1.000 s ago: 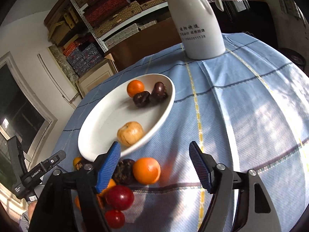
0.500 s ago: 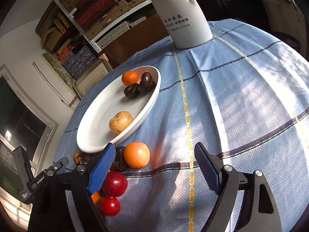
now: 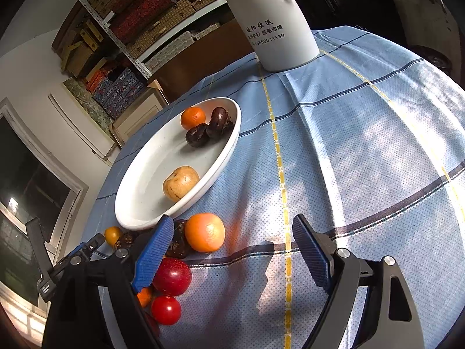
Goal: Organize fruits
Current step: 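Move both open tools back down to the remaining fruits, then grasp a small orange with the left tool while the right tool grasps a tangerine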
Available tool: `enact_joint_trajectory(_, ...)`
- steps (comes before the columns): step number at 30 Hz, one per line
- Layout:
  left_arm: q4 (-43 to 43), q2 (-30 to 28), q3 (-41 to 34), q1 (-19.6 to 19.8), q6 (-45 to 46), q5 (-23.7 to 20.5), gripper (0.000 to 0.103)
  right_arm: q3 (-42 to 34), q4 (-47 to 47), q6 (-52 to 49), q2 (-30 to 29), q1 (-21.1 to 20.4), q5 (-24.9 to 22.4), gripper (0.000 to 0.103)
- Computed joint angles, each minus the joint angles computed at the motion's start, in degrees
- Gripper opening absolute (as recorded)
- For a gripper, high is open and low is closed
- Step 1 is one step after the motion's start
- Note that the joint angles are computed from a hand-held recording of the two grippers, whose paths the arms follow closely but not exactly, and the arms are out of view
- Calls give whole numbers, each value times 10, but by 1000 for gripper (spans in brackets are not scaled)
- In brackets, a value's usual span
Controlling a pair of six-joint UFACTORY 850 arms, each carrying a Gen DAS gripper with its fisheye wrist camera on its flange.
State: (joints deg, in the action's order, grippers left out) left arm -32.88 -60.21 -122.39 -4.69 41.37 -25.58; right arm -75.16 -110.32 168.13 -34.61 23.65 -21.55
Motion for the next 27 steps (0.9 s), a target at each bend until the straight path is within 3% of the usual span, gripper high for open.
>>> enact_joint_trajectory(2, -68, -26, -44, 13, 31, -76, 98, -2, 2, -9, -1, 1, 0, 85)
enact_joint_trajectory(4, -89, -32, -54, 15, 48, -100, 98, -4, 8, -20, -2, 3, -2, 85)
enact_joint_trajectory(11, -99, -22, -35, 3, 91, -80, 98, -9, 7, -26, -4, 3, 4, 85)
enact_joint_trajectory(19, -4, -38, -57, -17, 59, -75, 98, -27, -11, -41, -17, 1, 29, 84)
enact_joint_trajectory(21, 7, -41, -61, -20, 57, -77, 98, -37, 18, -82, -23, 3, 32, 82)
enact_joint_trajectory(25, 5, -59, -93, -18, 51, -108, 97, -53, 38, -111, -34, 0, 51, 63)
enact_joint_trajectory(27, 4, -64, -101, -17, 51, -114, 89, -60, 37, -113, -39, -3, 62, 53)
